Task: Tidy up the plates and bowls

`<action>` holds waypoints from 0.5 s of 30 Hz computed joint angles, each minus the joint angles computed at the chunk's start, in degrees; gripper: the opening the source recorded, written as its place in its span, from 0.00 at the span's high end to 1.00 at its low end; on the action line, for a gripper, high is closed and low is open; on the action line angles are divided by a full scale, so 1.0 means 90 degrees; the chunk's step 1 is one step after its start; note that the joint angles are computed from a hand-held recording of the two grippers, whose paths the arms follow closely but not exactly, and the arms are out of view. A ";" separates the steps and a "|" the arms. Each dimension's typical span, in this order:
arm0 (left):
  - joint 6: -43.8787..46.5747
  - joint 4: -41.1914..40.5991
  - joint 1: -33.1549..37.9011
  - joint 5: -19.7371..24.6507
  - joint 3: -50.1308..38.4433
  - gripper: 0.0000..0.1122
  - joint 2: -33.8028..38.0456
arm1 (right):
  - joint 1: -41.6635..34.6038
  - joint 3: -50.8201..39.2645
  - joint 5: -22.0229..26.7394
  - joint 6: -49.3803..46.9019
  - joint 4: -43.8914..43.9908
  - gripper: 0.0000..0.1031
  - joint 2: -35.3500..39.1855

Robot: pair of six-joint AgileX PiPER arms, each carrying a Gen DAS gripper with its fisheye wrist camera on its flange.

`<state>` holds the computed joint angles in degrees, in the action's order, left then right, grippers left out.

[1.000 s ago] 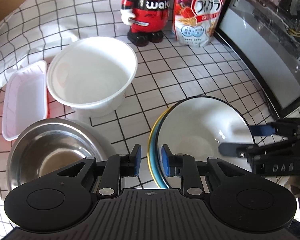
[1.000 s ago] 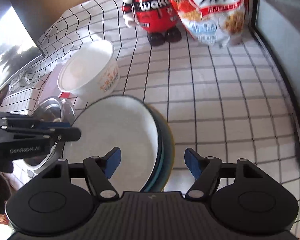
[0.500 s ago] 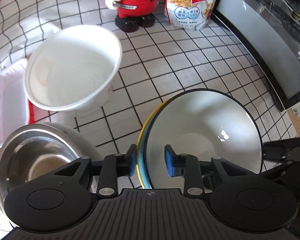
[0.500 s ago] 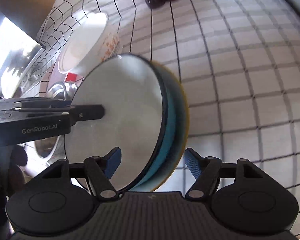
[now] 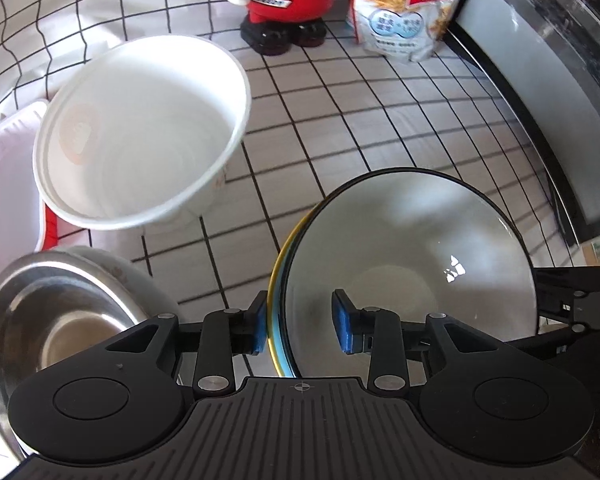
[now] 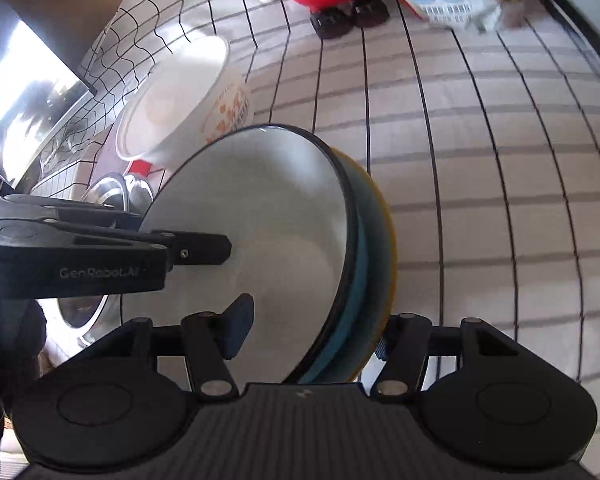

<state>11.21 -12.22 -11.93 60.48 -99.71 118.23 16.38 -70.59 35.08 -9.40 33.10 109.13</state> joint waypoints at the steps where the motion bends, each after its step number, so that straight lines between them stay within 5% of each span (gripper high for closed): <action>1: -0.0079 0.0007 -0.0007 0.0001 -0.0095 0.68 0.0057 | -0.0006 -0.0131 -0.0005 0.0027 -0.0079 0.41 0.0070; 15: -0.0281 -0.0051 0.0024 0.0154 -0.0547 0.67 0.0373 | -0.0183 -0.0702 0.0052 0.0043 -0.0204 0.41 0.0396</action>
<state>8.69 -12.68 -11.71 61.86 -104.64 121.59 14.73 -76.90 35.55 -9.02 31.26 112.70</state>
